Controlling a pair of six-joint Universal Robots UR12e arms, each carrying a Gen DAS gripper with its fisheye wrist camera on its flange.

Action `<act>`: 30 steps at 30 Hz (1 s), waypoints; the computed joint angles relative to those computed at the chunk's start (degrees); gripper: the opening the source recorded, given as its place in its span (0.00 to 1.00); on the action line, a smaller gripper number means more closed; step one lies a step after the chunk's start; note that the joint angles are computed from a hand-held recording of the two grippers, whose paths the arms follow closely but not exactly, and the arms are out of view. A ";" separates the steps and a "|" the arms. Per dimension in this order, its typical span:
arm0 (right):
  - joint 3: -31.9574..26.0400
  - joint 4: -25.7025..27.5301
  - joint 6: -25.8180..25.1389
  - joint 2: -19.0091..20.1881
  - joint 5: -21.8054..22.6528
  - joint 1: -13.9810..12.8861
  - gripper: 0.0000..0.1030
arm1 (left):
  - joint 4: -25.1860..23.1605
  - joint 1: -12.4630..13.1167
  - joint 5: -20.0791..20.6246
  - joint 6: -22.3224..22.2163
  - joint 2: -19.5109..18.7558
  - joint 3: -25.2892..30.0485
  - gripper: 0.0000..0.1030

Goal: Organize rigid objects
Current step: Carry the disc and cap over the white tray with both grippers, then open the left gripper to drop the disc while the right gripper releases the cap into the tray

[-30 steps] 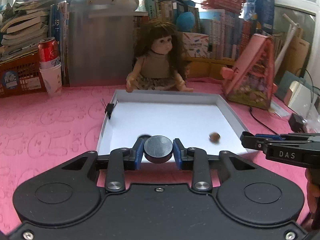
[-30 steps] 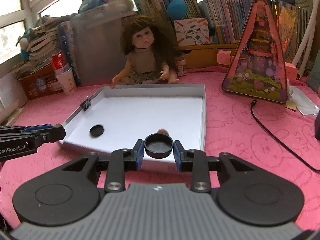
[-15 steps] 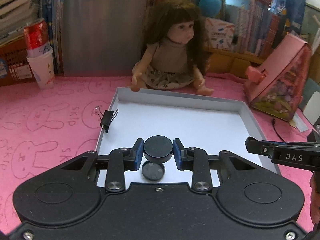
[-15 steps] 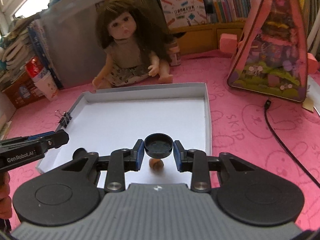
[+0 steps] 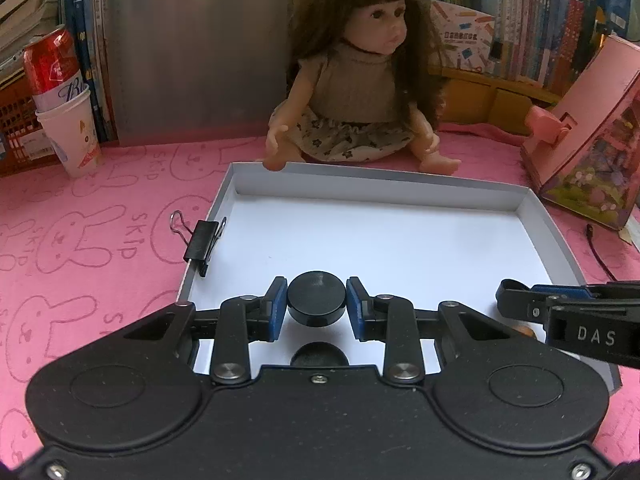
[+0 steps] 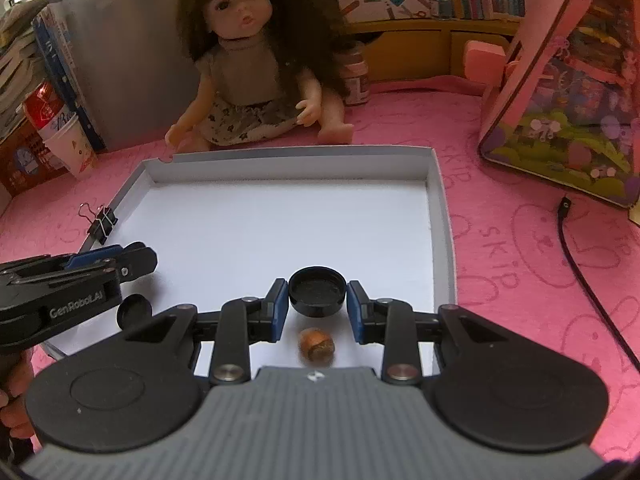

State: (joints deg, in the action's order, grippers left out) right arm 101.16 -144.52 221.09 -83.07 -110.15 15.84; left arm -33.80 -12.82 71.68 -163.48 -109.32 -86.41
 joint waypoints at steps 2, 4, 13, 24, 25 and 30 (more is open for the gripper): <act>-0.25 0.37 -0.28 0.19 0.02 0.01 0.35 | 0.35 -0.15 0.72 0.10 -0.25 0.07 0.29; -0.50 0.70 -0.54 0.38 -0.11 0.07 0.35 | 0.32 -0.24 1.23 0.29 -0.46 0.20 0.29; -0.84 1.21 -0.80 0.80 0.26 -0.01 0.35 | 0.21 -0.25 2.17 0.49 -0.99 0.24 0.29; -0.60 0.48 -1.29 1.00 -0.08 0.09 0.40 | 1.08 -0.40 2.54 1.46 -0.87 -0.12 0.29; -0.37 -0.16 -1.25 0.89 -0.18 0.15 0.40 | 0.74 -0.32 2.17 1.44 -0.78 -0.07 0.29; 0.23 -2.40 -1.70 0.42 -1.42 0.58 0.56 | 2.57 0.00 1.01 1.83 0.13 -0.91 0.47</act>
